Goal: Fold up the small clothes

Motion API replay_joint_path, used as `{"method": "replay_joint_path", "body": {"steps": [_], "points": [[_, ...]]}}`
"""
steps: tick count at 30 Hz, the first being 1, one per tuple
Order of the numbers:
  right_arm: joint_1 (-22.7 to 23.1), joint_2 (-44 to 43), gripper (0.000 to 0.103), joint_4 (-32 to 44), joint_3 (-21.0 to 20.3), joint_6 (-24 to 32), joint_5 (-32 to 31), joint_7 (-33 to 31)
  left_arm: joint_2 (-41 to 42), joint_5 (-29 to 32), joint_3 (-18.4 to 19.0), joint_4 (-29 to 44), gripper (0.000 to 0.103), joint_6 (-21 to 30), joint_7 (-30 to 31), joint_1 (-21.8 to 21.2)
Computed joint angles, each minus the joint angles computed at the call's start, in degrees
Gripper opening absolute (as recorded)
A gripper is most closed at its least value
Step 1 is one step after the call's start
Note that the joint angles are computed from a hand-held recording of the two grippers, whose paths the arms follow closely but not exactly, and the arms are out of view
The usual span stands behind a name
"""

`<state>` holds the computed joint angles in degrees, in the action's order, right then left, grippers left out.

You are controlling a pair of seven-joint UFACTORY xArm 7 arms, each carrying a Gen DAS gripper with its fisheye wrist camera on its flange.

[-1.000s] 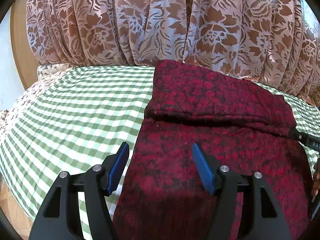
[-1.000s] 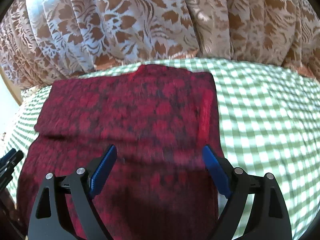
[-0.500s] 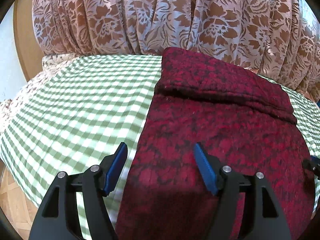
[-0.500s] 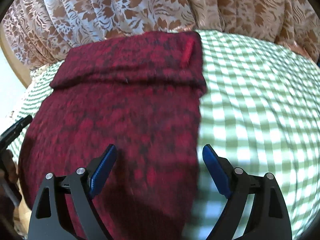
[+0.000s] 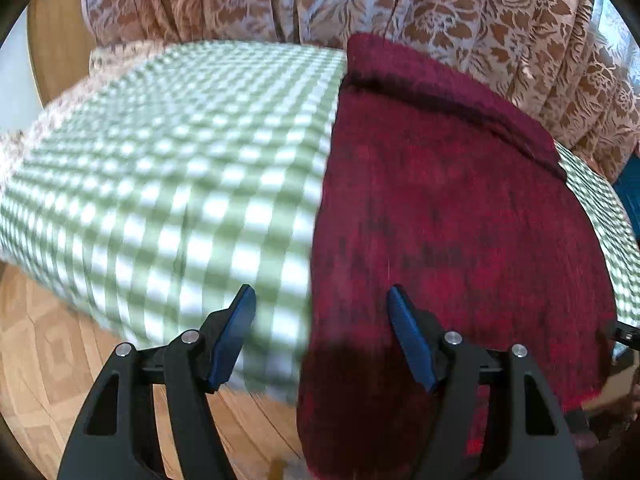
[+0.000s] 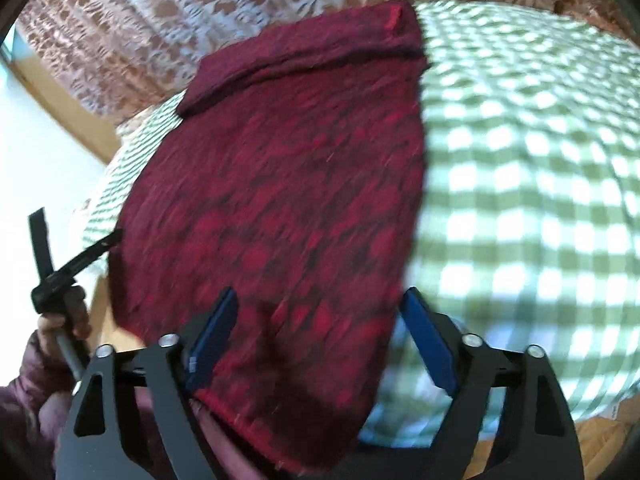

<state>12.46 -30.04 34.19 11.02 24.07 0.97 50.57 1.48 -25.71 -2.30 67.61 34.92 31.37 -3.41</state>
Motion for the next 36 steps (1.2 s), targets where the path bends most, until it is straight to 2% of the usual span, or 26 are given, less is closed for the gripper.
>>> {"method": "replay_joint_path", "body": {"steps": [2,4,5,6,9,14,16,23,26,30,36], "points": [[2.4,0.26,0.068,-0.34,-0.38,0.1,2.01,-0.64,-0.83,-0.47,0.22,-1.42,0.061,1.67,0.38,0.22],[2.07,0.33,0.06,-0.31,0.5,0.46,1.09,-0.61,-0.72,-2.71,0.42,-1.5,0.046,3.68,1.66,0.38],[1.99,0.24,0.051,-0.6,0.37,0.18,1.14,-0.48,-0.61,-3.88,0.44,-1.05,0.032,5.01,2.57,0.43],[1.88,0.0,0.039,-1.04,0.36,-0.02,1.28,-0.05,-0.89,-4.08,0.3,-0.74,0.023,5.88,3.97,0.32],[2.11,-0.31,0.027,-0.9,-0.33,1.53,0.87,-1.42,-1.86,-4.3,0.39,-0.62,0.017,6.96,6.81,0.12],[3.06,-1.09,0.023,0.33,-1.61,2.17,1.8,-4.74,-2.42,-9.75,1.98,2.88,0.016,13.25,10.99,1.27],[3.83,-2.02,0.022,-0.36,-2.8,0.29,3.63,-5.83,-1.62,-12.2,2.43,5.45,0.016,16.55,11.21,1.91],[5.5,-3.47,0.022,-1.74,-5.99,-7.39,9.16,-8.97,2.63,-18.15,1.73,13.47,0.015,21.64,11.76,3.66],[6.28,-2.51,0.022,-1.95,-7.84,-12.1,11.77,-9.73,6.87,-21.39,0.65,19.38,0.015,24.23,9.59,4.66],[6.95,-0.09,0.022,-1.21,-10.71,-18.15,14.46,-10.57,13.22,-23.92,-1.56,27.99,0.015,25.27,5.4,5.61],[8.1,8.52,0.022,5.45,-16.39,-19.92,18.13,-13.71,25.99,-18.49,-5.04,44.19,0.015,24.61,-4.63,4.77]]}}
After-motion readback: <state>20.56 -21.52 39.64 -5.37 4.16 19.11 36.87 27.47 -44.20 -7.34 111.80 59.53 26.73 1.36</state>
